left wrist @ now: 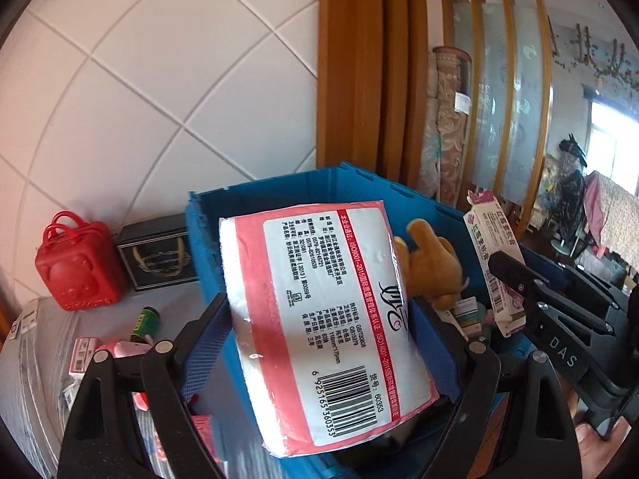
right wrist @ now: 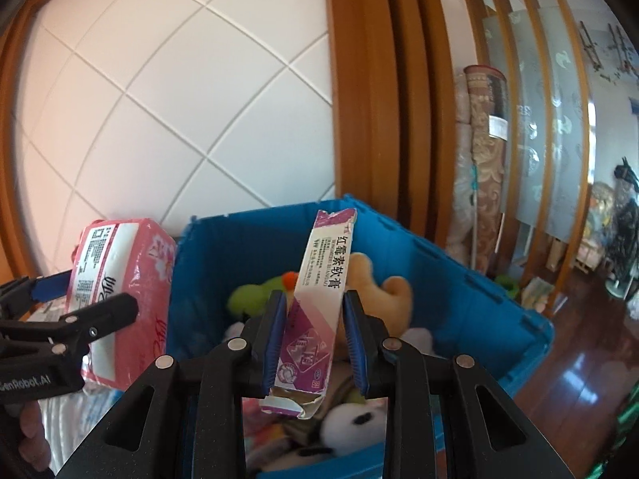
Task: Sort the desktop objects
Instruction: 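Carry both items into the blue crate and open both tools, then move both tools back over the bed toward the remaining items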
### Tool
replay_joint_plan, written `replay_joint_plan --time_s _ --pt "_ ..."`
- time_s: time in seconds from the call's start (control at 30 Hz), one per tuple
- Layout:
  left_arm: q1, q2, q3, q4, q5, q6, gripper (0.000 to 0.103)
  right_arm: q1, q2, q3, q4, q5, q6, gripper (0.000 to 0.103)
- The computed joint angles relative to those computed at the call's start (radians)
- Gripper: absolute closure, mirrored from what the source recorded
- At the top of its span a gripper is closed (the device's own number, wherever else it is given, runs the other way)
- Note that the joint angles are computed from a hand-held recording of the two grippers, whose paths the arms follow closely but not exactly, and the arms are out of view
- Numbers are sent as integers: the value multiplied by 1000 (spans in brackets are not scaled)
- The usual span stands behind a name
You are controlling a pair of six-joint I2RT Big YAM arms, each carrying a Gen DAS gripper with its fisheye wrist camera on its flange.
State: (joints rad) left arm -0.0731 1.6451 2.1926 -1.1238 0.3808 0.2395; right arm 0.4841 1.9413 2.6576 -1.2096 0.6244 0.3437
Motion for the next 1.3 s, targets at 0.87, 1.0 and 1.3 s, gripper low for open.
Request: replay_joint_plan --time_s 0.87,1.0,1.3 --pt "-68 29 -15 -21 -87 11 8 -108 -104 -246 58 -25 27 8" --pt "-62 -7 -62 40 -65 12 3 -101 -144 -293 82 -4 33 0" --pt "-37 -49 -112 66 -15 25 3 -77 -174 -314 70 30 57 0"
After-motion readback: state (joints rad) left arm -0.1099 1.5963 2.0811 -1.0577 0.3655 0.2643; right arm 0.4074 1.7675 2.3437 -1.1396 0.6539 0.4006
